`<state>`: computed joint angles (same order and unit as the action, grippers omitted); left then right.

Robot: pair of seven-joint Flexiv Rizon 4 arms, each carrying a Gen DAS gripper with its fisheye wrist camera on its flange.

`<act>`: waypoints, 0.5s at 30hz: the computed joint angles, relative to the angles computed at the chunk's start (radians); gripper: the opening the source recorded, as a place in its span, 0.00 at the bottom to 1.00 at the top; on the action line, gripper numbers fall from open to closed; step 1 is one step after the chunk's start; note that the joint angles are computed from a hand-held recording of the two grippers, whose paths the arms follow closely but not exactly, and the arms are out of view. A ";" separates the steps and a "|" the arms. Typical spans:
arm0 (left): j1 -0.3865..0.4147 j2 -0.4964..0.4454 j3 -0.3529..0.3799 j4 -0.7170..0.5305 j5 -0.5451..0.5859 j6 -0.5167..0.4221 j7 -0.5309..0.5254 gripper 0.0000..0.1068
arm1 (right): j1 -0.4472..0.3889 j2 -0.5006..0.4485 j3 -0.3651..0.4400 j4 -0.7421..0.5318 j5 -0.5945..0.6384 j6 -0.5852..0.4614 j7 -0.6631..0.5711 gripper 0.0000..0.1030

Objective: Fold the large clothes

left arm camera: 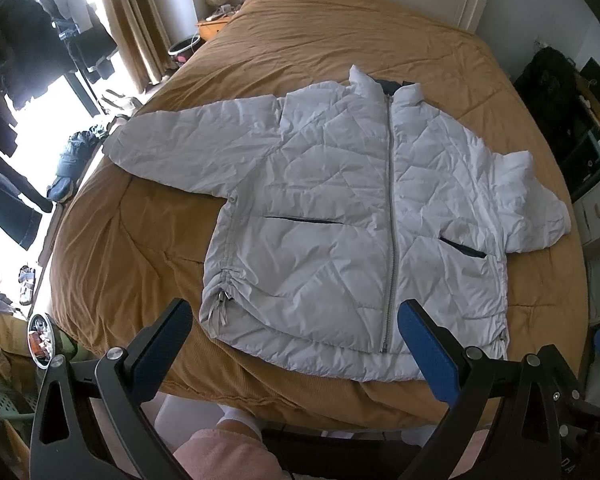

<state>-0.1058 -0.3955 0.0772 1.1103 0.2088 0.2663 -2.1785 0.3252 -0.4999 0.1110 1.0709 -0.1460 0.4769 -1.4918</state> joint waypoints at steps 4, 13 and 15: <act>0.002 0.004 -0.001 0.007 -0.003 0.004 -0.001 0.96 | -0.001 0.000 0.000 0.000 0.001 0.000 -0.002 1.00; 0.000 0.003 0.000 0.009 -0.001 0.004 -0.002 0.96 | -0.009 0.006 0.015 0.015 -0.007 0.004 0.004 1.00; -0.001 0.005 0.000 0.013 0.003 0.007 -0.002 0.96 | 0.002 0.001 0.000 0.003 0.000 -0.002 0.001 1.00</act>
<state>-0.1063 -0.3909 0.0774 1.1233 0.2114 0.2735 -2.1808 0.3275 -0.4988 0.1107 1.0736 -0.1464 0.4753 -1.4913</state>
